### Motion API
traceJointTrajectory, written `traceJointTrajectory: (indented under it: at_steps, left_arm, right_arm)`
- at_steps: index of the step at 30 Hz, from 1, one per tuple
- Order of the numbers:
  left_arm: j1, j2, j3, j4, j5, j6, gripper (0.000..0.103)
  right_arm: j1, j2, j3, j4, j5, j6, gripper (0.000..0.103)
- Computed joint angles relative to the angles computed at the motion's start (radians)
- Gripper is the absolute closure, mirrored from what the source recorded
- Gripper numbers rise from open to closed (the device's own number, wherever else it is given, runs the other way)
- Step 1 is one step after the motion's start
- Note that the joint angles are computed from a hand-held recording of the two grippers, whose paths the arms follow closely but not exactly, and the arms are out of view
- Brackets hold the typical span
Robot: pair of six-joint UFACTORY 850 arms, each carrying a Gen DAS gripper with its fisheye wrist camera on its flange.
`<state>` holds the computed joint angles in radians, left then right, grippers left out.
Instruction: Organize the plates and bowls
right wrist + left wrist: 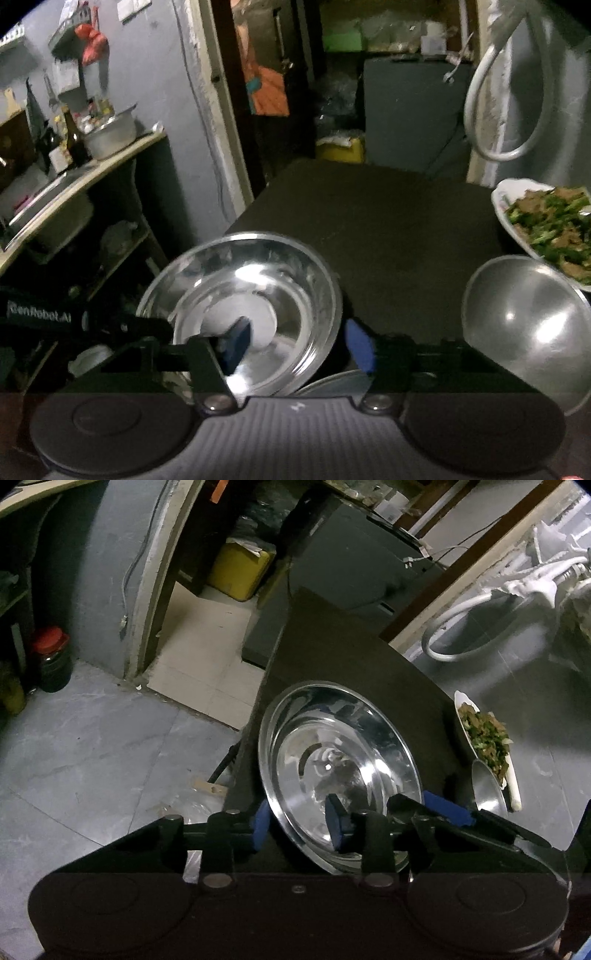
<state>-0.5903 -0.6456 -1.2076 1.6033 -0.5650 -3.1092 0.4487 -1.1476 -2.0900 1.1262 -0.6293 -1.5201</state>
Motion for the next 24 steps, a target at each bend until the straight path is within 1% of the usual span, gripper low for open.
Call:
traceJointTrajectory:
  at_steps: [2,3,6,7,8,12,16,18,24]
  left_arm:
    - [0.002,0.001,0.004,0.006,-0.003,-0.007,0.074]
    - [0.003,0.001,0.006,0.006,-0.003,-0.004,0.077]
    - [0.004,0.002,0.010,0.004,-0.005,-0.001,0.083]
    - [0.005,0.000,0.007,-0.013,-0.004,0.022,0.087]
    - [0.007,0.000,0.007,-0.023,-0.003,0.041,0.089]
    - [0.003,0.003,0.016,-0.014,-0.016,0.064,0.089]
    - [-0.008,0.007,0.020,-0.031,-0.034,0.112,0.089]
    - [-0.016,0.014,0.023,-0.039,-0.046,0.137,0.089]
    - [-0.049,0.062,0.064,0.004,-0.068,0.172,0.088]
  right_arm:
    - [0.005,-0.013,-0.019,-0.035,0.006,0.028,0.052]
    - [0.005,-0.017,-0.026,-0.047,0.009,0.042,0.057]
    - [0.008,-0.022,-0.037,-0.071,0.022,0.073,0.064]
    - [0.010,-0.022,-0.037,-0.079,0.029,0.077,0.065]
    - [0.012,-0.020,-0.035,-0.086,0.037,0.080,0.068]
    - [0.019,-0.017,-0.026,-0.108,0.076,0.110,0.083]
    - [0.017,0.005,0.018,-0.052,0.090,0.059,0.084]
    - [0.017,0.026,0.054,0.002,0.101,0.001,0.084]
    - [0.005,0.119,0.203,0.199,0.115,-0.191,0.085]
